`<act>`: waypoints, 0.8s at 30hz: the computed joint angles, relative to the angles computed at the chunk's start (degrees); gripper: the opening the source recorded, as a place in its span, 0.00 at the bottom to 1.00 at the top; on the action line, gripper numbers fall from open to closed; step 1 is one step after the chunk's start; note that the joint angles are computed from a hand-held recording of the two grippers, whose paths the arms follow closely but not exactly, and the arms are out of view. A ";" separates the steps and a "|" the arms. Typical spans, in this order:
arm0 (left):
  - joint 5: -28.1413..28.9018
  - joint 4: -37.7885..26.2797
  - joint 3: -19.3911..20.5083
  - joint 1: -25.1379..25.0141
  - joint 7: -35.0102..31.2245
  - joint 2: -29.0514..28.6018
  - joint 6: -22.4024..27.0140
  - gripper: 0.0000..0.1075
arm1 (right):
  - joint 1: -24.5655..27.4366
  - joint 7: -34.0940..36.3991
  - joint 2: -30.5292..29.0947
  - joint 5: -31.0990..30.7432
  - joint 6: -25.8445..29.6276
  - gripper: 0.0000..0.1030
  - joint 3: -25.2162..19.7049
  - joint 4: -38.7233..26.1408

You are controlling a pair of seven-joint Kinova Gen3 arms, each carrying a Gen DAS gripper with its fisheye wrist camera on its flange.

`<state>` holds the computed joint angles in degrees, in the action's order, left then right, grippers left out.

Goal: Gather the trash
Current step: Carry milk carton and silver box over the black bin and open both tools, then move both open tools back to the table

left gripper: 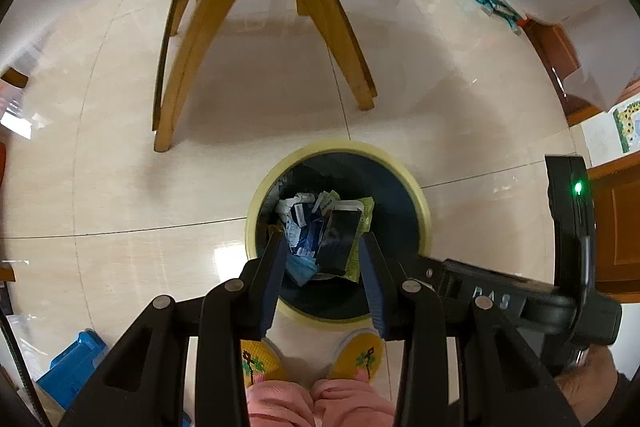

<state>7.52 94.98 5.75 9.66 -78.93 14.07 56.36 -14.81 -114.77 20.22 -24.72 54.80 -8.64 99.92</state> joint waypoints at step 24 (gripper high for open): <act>-6.01 -31.20 -0.43 1.02 8.28 -4.04 33.07 0.50 | -5.81 -10.08 -9.46 14.21 30.46 0.68 1.40 -33.17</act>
<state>1.51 63.78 5.33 10.67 -70.64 10.04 89.43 -20.62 -124.85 10.76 -10.52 85.26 -7.25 66.75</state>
